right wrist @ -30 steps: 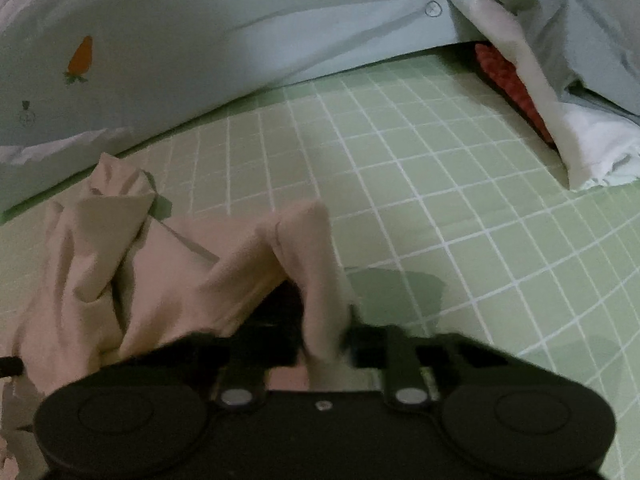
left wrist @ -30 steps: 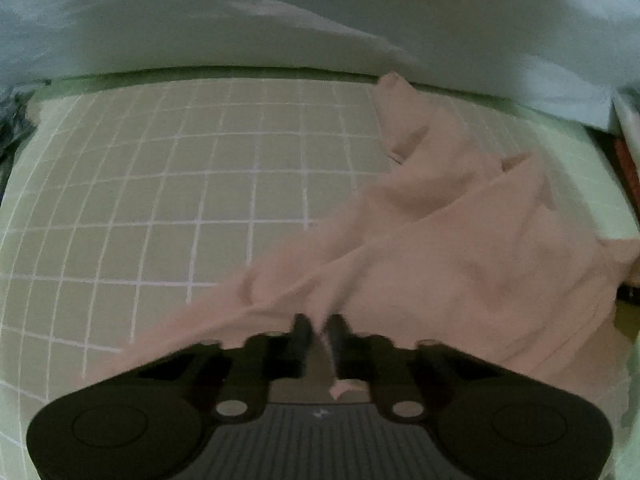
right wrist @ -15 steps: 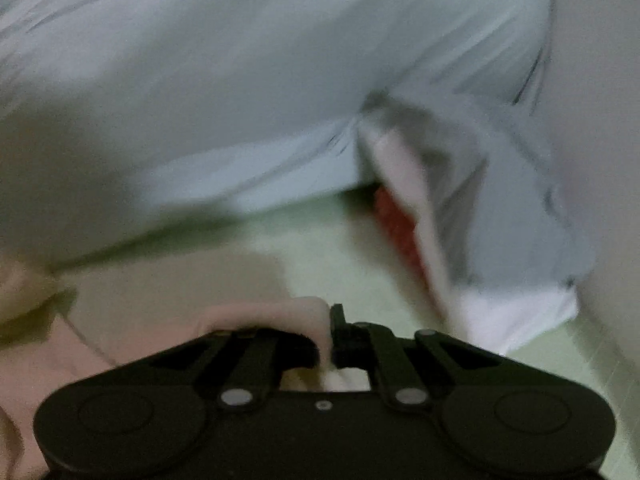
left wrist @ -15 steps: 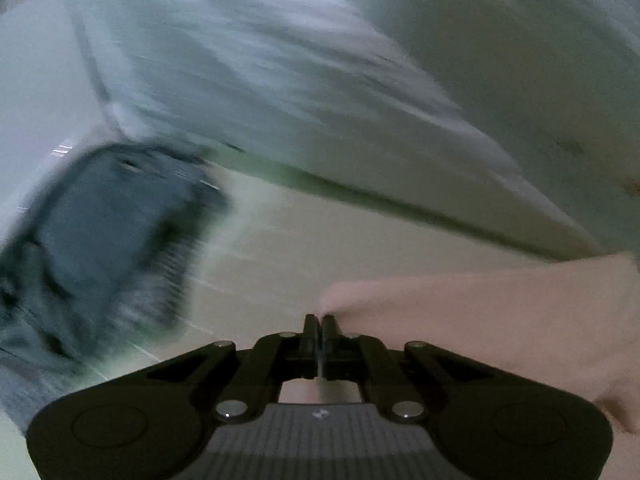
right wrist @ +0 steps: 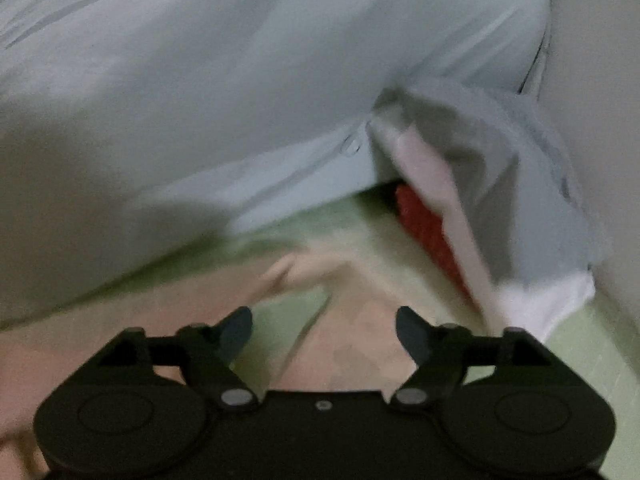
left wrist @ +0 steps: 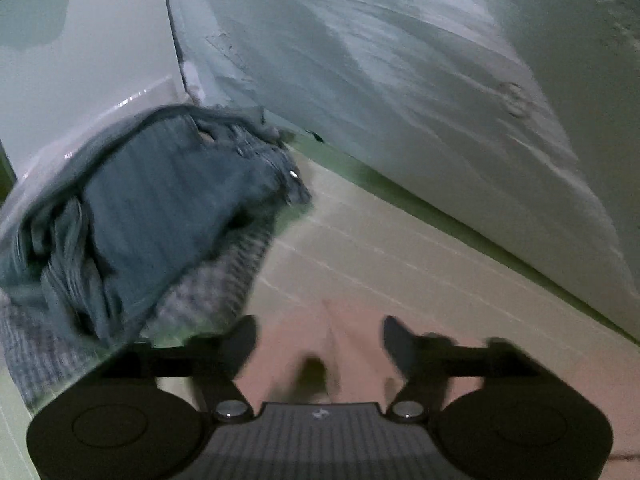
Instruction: Fold clothes
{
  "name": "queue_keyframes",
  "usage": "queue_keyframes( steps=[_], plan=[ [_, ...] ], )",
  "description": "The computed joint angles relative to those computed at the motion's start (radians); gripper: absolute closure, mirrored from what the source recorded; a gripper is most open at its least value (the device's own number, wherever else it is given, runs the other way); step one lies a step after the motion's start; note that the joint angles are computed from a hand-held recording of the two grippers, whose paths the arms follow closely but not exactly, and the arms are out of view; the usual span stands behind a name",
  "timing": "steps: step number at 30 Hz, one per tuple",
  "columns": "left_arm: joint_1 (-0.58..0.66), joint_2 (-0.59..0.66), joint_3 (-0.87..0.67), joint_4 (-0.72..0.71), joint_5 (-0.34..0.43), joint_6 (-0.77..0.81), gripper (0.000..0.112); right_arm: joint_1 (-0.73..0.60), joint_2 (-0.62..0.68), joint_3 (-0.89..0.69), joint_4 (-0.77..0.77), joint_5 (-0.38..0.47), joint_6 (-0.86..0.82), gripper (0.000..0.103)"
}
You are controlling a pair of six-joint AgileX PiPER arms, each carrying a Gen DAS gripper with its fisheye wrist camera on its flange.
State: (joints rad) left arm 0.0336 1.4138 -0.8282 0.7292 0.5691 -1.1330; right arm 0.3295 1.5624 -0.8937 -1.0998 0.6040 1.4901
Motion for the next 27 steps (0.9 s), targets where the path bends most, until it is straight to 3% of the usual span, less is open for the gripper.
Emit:
queue_keyframes(
  steps=[3, 6, 9, 12, 14, 15, 17, 24, 27],
  plan=[
    [-0.108, -0.034, 0.048, 0.017, 0.046, -0.085, 0.028, 0.114, -0.048, 0.072, 0.061, 0.018, 0.02, 0.019],
    [-0.223, -0.083, 0.106, -0.03, 0.076, -0.146, 0.027, 0.2, -0.045, 0.11, 0.161, -0.028, 0.011, 0.019],
    [-0.343, -0.128, 0.146, -0.081, 0.113, -0.188, 0.027, 0.272, -0.016, 0.121, 0.238, -0.078, -0.019, 0.026],
    [-0.473, -0.17, 0.177, -0.1, 0.152, -0.236, 0.027, 0.33, 0.026, 0.103, 0.316, -0.062, -0.093, 0.042],
    [-0.555, -0.19, 0.188, -0.09, 0.185, -0.273, 0.027, 0.361, 0.029, 0.111, 0.322, -0.025, -0.09, 0.061],
    [-0.591, -0.201, 0.193, -0.081, 0.202, -0.291, 0.027, 0.376, 0.024, 0.12, 0.313, -0.007, -0.074, 0.066],
    [-0.664, -0.22, 0.2, -0.066, 0.24, -0.329, 0.027, 0.365, -0.021, 0.158, 0.323, -0.023, -0.101, 0.097],
    [-0.849, -0.21, 0.19, -0.034, 0.325, -0.471, 0.027, 0.327, -0.272, 0.317, 0.307, 0.02, -0.098, 0.099],
    [-0.9, -0.164, 0.147, -0.036, 0.337, -0.486, 0.027, 0.212, -0.386, 0.382, 0.425, -0.016, -0.246, 0.099]
  ],
)
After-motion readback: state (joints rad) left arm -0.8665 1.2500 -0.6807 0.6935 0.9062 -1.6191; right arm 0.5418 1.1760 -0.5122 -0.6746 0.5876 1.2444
